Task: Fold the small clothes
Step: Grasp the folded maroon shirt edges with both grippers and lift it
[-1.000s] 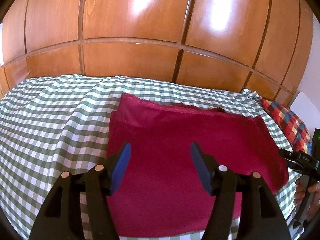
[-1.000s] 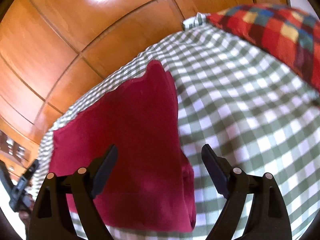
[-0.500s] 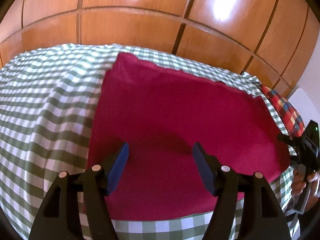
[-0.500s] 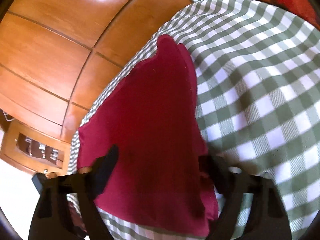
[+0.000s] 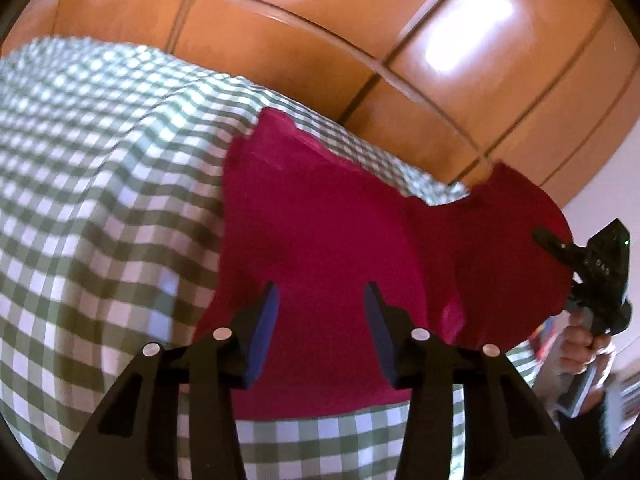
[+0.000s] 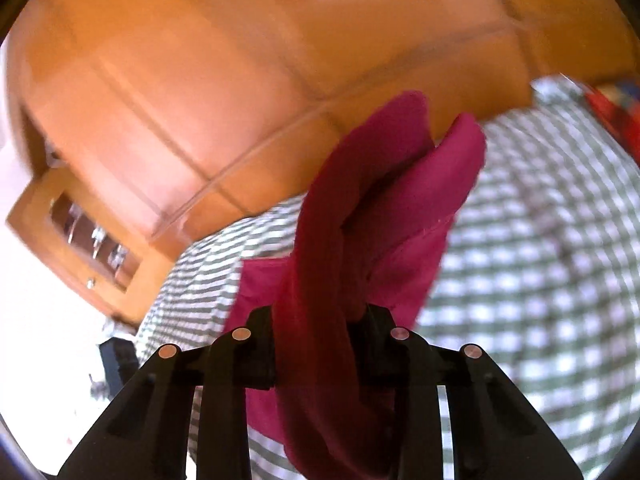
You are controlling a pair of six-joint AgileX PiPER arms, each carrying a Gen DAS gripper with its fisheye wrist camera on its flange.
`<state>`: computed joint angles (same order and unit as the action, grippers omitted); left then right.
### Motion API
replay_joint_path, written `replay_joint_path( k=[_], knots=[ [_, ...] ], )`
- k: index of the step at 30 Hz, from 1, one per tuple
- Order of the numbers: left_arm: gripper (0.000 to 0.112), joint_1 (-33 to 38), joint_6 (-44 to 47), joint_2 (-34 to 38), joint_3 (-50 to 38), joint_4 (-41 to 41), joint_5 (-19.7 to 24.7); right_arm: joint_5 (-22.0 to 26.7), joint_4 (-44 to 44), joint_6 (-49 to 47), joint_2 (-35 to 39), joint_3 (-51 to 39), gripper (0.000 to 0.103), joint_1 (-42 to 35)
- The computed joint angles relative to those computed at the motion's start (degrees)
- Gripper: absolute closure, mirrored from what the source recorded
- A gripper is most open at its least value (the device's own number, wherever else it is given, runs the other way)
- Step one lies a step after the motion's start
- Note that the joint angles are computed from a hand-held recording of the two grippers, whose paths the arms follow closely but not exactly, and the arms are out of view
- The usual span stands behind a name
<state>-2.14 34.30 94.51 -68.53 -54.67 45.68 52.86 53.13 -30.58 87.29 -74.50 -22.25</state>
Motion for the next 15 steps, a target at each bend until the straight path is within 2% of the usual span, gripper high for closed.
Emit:
replay_joint_path(
  k=[5,9,13,15],
  knots=[
    [0.072,5.99,2.52,2.22,0.84,-4.31,4.31,-4.26,-9.01,8.65,4.72,-9.55,0.075,15.57],
    [0.072,9.76,3.96,2.19,2.11,-6.98,5.87,-5.53,-20.41,17.12,13.23,-17.03,0.075,28.53],
    [0.072,13.34,4.84,1.49,2.24,-8.77,7.90,-4.67,-33.45,25.38,21.18,-22.07,0.075,37.16],
    [0.071,14.60,4.83,1.07,1.75,-8.98,8.77,-5.10,-37.19,27.66,22.75,-22.36,0.067,39.63]
  ],
)
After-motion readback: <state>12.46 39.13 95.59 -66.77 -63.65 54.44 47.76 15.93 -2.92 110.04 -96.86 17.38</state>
